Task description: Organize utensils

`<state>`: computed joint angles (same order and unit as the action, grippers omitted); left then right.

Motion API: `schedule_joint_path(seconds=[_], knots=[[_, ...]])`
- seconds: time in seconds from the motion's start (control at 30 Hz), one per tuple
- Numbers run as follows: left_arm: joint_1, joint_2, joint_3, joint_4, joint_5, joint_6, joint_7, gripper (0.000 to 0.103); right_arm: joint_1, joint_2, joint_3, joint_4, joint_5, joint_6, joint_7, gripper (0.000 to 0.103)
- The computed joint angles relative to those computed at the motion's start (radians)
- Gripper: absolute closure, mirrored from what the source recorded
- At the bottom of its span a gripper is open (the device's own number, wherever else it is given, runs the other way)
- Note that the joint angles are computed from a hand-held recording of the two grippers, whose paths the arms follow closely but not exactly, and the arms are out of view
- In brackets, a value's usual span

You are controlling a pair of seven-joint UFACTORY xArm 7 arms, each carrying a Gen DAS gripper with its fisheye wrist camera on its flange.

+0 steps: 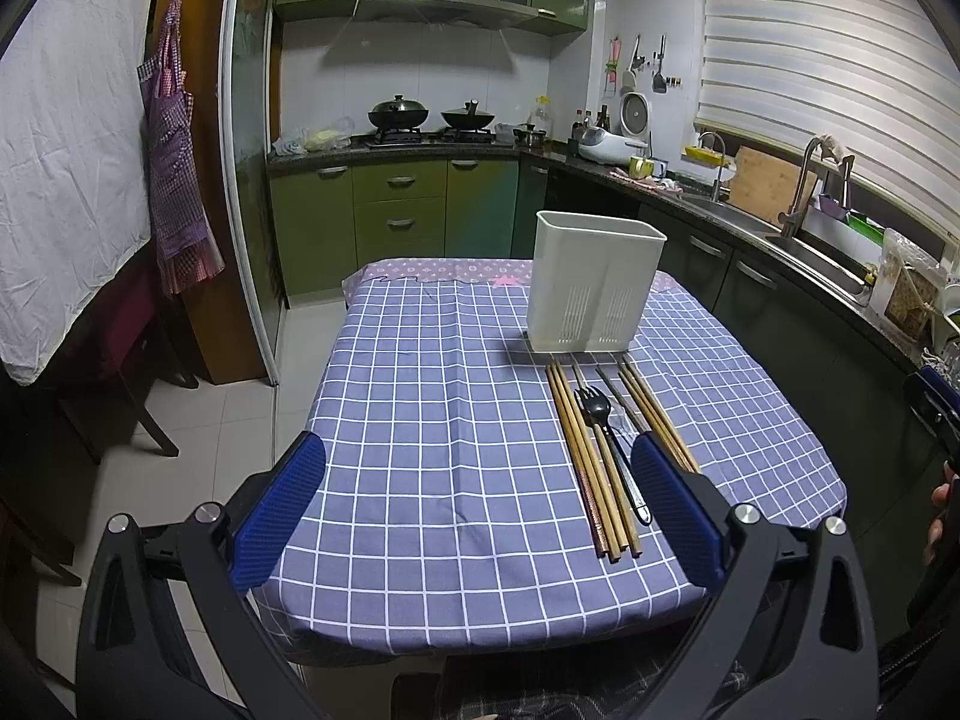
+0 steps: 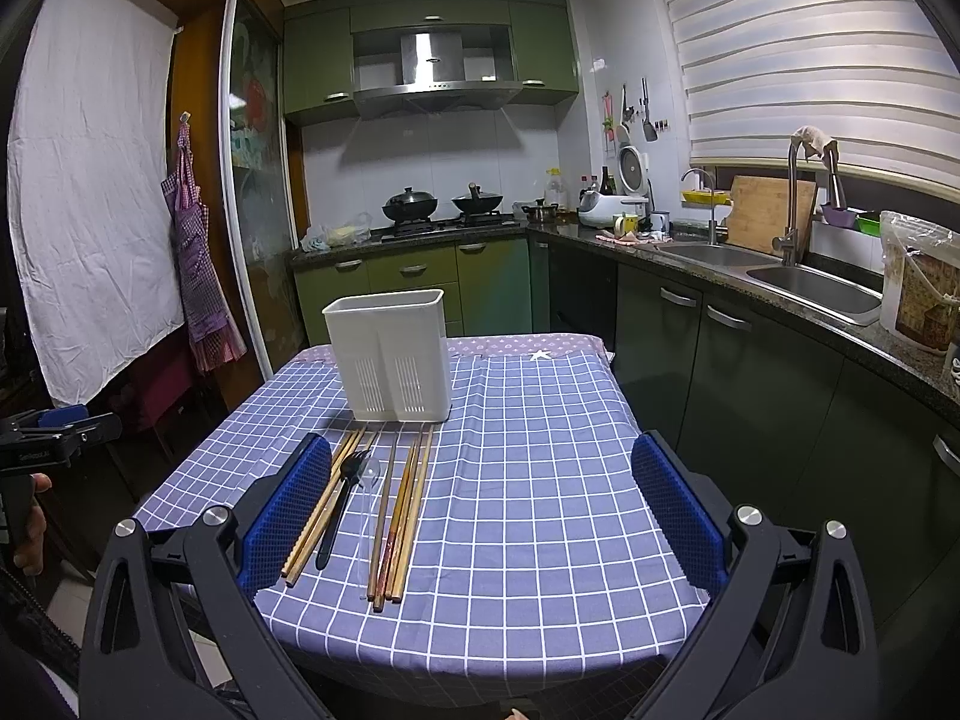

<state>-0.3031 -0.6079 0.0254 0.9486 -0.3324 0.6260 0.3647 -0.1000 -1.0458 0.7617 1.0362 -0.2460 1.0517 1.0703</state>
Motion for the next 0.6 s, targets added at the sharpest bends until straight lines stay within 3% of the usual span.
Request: schedule_joint_path(seconds=[0.43,0.6], knots=[[-0.006,0.013,-0.004,0.011,0.001,0.012,-0.002,0.006,0.011,0.011,-0.007,-0.007,-0.002,0.002,-0.003,0.004],[-0.019,0.087,-0.008,0.087,-0.004,0.078,0.012,0.006,0.013,0.070,-0.007,0.018,-0.021,0.009,-0.056,0.004]])
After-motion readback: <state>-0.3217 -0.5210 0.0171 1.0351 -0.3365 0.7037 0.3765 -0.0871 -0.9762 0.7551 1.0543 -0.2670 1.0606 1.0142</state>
